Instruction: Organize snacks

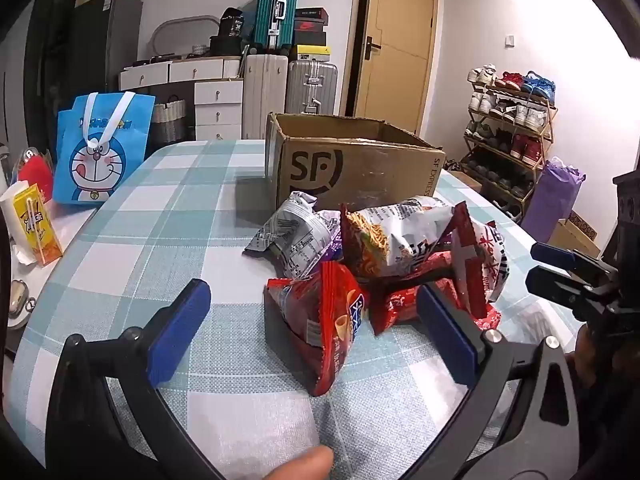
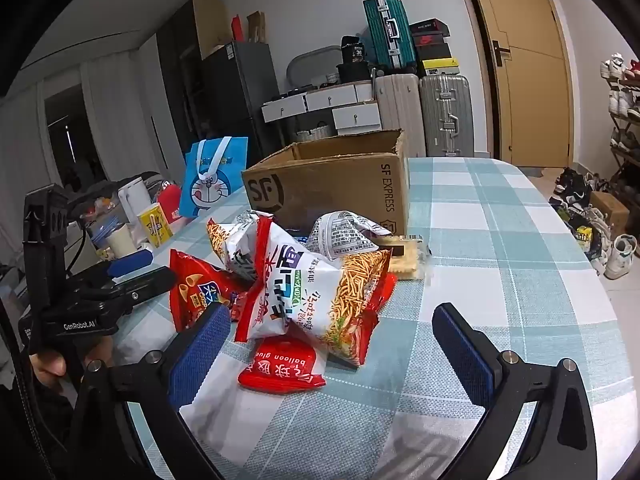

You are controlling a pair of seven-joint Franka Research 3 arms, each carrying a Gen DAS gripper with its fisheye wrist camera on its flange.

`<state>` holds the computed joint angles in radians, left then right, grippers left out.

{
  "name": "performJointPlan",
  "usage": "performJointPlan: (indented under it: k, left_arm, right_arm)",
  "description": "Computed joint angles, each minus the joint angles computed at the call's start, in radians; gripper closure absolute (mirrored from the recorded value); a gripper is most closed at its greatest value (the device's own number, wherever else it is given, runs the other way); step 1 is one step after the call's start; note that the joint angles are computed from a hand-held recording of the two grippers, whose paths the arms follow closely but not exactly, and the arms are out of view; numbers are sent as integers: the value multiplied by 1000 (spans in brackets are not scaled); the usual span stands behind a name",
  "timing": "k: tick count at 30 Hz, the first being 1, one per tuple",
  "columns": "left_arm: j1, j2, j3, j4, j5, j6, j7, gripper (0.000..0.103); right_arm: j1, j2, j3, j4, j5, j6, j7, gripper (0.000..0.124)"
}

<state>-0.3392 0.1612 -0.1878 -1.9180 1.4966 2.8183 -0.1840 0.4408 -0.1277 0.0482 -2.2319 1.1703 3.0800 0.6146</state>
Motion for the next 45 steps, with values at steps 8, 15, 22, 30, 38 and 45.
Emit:
performJointPlan:
  k: [8, 15, 22, 30, 38, 45]
  left_arm:
    - [-5, 17, 2, 7, -55, 5, 36, 1]
    - [1, 17, 15, 2, -60, 33, 38, 1]
    - [0, 7, 15, -1, -72, 32, 47, 1]
    - [3, 5, 13, -3, -70, 32, 49, 1]
    - [3, 5, 12, -2, -71, 30, 50, 1]
    - [3, 5, 12, -3, -71, 28, 50, 1]
  right_arm:
    - [-9, -1, 7, 2, 6, -12, -1, 21]
    - [-3, -2, 6, -4, -25, -5, 28, 21]
    - [5, 1, -4, -2, -6, -7, 7, 21]
    - [-2, -9, -1, -8, 2, -11, -5, 21]
    - [0, -9, -2, -8, 4, -11, -7, 21]
    - [1, -8, -2, -8, 7, -10, -9, 21]
